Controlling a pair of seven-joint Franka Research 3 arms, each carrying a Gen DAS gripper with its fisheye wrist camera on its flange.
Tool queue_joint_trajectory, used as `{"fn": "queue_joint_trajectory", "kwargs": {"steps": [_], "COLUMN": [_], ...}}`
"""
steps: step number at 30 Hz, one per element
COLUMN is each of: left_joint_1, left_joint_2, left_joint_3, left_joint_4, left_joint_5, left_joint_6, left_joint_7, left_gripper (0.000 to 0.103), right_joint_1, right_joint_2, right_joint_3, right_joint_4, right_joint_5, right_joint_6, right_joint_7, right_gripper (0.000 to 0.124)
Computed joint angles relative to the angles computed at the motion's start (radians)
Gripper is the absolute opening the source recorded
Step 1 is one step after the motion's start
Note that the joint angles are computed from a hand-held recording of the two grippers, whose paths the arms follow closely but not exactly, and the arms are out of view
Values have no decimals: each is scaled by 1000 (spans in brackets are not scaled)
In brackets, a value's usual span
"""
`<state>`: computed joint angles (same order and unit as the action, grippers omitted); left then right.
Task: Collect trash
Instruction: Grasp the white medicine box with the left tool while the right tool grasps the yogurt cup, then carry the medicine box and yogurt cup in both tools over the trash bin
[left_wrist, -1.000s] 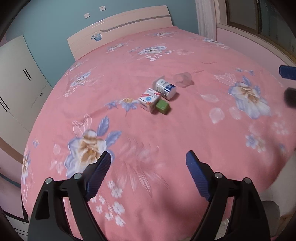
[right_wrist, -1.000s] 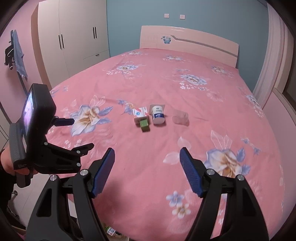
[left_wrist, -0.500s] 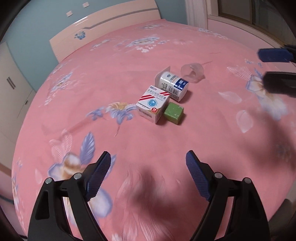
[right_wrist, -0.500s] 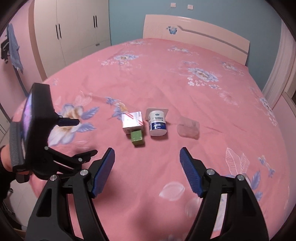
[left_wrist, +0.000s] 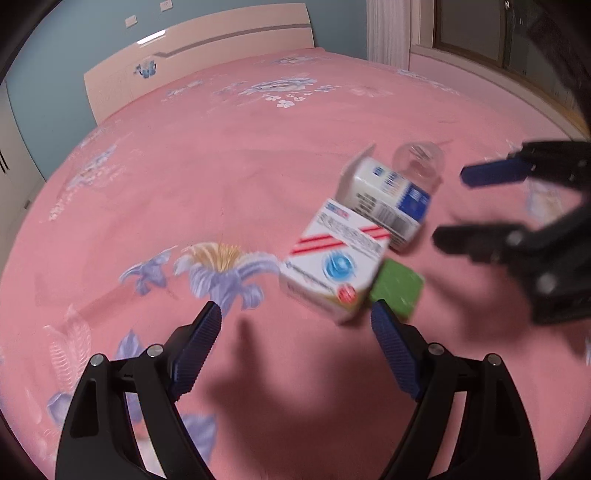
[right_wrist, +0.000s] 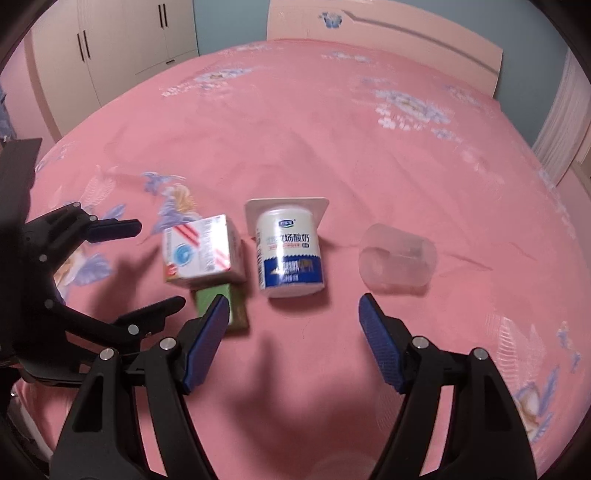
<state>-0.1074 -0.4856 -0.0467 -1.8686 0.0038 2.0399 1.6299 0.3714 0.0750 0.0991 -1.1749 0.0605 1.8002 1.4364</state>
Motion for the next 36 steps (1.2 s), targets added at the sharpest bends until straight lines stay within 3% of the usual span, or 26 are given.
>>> {"fn": "queue_joint_trajectory", "kwargs": {"steps": [5, 9, 14, 16, 17, 26, 30, 36], "left_joint_1": [-15, -11, 2, 5, 6, 14, 14, 25], "left_joint_2": [28, 70, 113, 126, 130, 91, 69, 53], "left_joint_3": [25, 20, 6, -3, -7, -27, -38, -66], "left_joint_4": [-13, 1, 32, 42, 44, 36, 72, 230], "left_joint_5": [-52, -74, -75, -69, -67, -34, 8, 85], "left_joint_6": [75, 84, 87, 85, 86, 74, 27, -99], "left_joint_7": [41, 54, 50, 45, 43, -34, -59, -136], "left_gripper": [85, 84, 68, 47, 45, 45, 45, 45], "right_joint_1": [18, 41, 48, 49, 50, 50, 51, 60], "right_joint_2": [77, 192, 269, 261, 251, 196, 179, 137], "right_joint_3": [1, -10, -30, -34, -35, -33, -30, -24], "right_joint_4": [66, 205, 298, 281, 263, 216, 261, 348], "right_joint_5": [-36, -53, -25, -18, -17, -34, -35, -47], "right_joint_6": [4, -72, -97, -82, -70, -46, -71, -128], "right_joint_7": [0, 0, 31, 38, 40, 52, 53, 58], "right_gripper": [70, 53, 48, 48, 48, 48, 48, 48]}}
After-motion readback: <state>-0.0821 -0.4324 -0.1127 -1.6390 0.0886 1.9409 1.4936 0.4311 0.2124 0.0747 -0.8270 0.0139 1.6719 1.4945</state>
